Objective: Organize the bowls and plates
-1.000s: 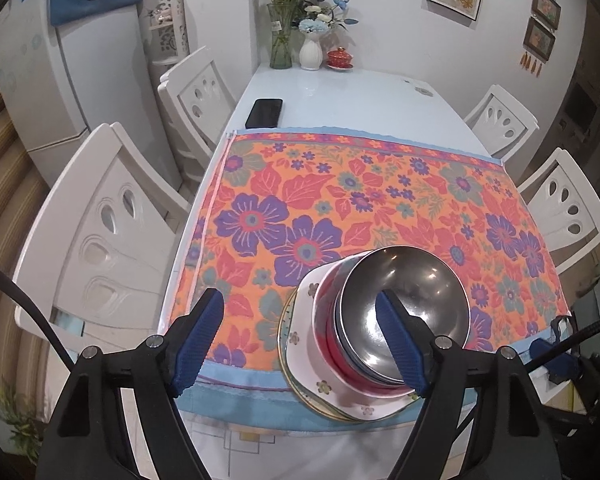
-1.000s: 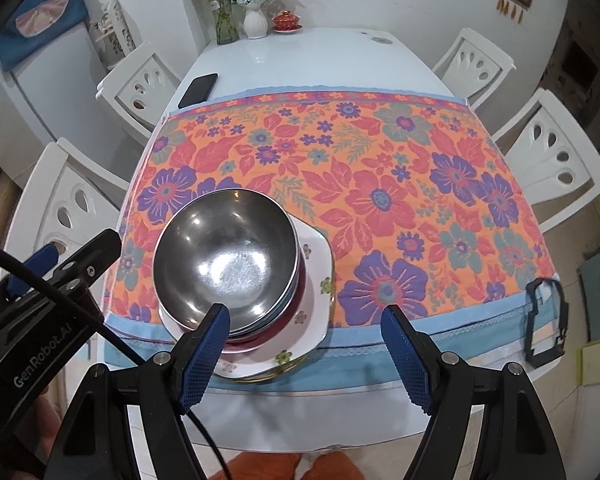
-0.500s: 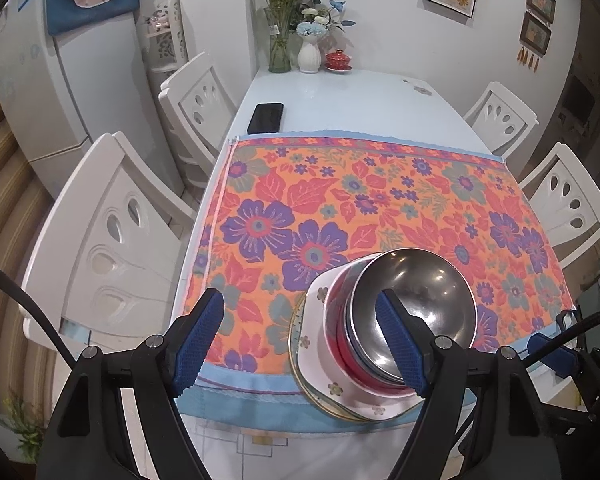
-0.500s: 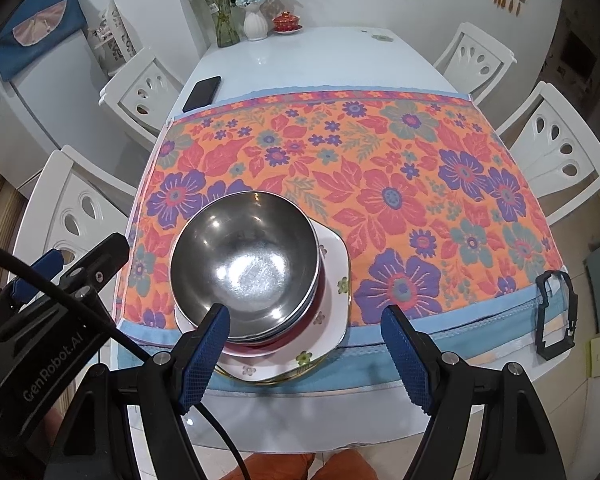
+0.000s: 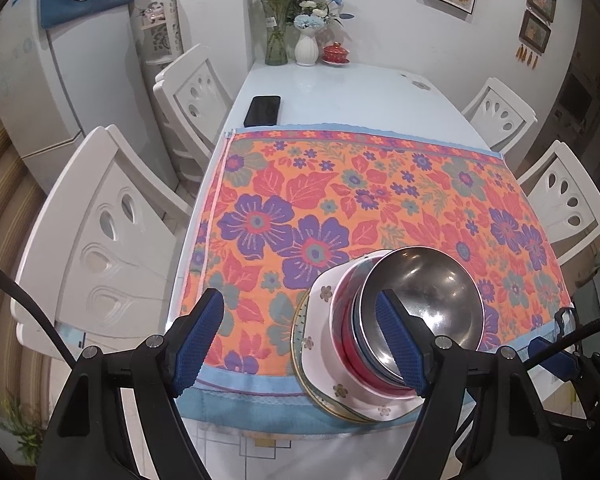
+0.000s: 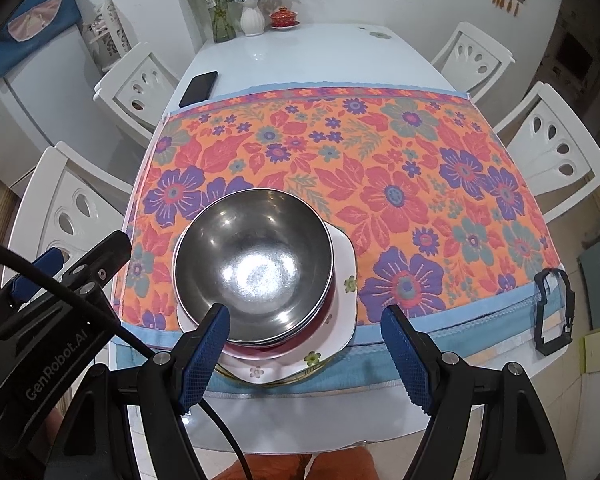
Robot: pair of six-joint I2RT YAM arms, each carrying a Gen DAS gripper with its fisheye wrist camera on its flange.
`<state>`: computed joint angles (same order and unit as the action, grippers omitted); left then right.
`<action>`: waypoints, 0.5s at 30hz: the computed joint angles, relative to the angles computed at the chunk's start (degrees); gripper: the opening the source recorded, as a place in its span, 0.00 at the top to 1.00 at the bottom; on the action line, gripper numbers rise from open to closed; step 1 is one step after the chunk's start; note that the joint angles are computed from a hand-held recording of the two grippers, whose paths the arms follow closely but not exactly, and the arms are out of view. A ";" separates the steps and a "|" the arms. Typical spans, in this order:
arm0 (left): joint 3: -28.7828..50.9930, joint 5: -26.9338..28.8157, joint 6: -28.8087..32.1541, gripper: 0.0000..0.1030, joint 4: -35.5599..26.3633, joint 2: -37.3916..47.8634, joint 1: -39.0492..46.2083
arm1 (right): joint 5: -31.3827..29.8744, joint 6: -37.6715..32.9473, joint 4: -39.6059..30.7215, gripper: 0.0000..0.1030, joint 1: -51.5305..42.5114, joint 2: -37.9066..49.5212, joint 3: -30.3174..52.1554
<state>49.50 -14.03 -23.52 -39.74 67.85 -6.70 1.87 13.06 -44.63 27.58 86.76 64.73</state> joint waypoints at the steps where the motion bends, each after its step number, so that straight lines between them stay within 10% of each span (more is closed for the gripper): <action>1: 0.20 -0.04 -0.08 0.25 0.04 0.33 -0.11 | 0.08 0.05 0.11 0.26 -0.08 -0.18 -0.26; 15: 1.73 -6.10 -5.06 0.25 -2.31 1.82 -5.45 | -0.87 -4.03 0.24 0.26 -2.65 -0.81 -0.96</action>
<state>51.24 -20.13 -28.58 -42.05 69.67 -12.16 0.99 9.03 -44.39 24.93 85.95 63.77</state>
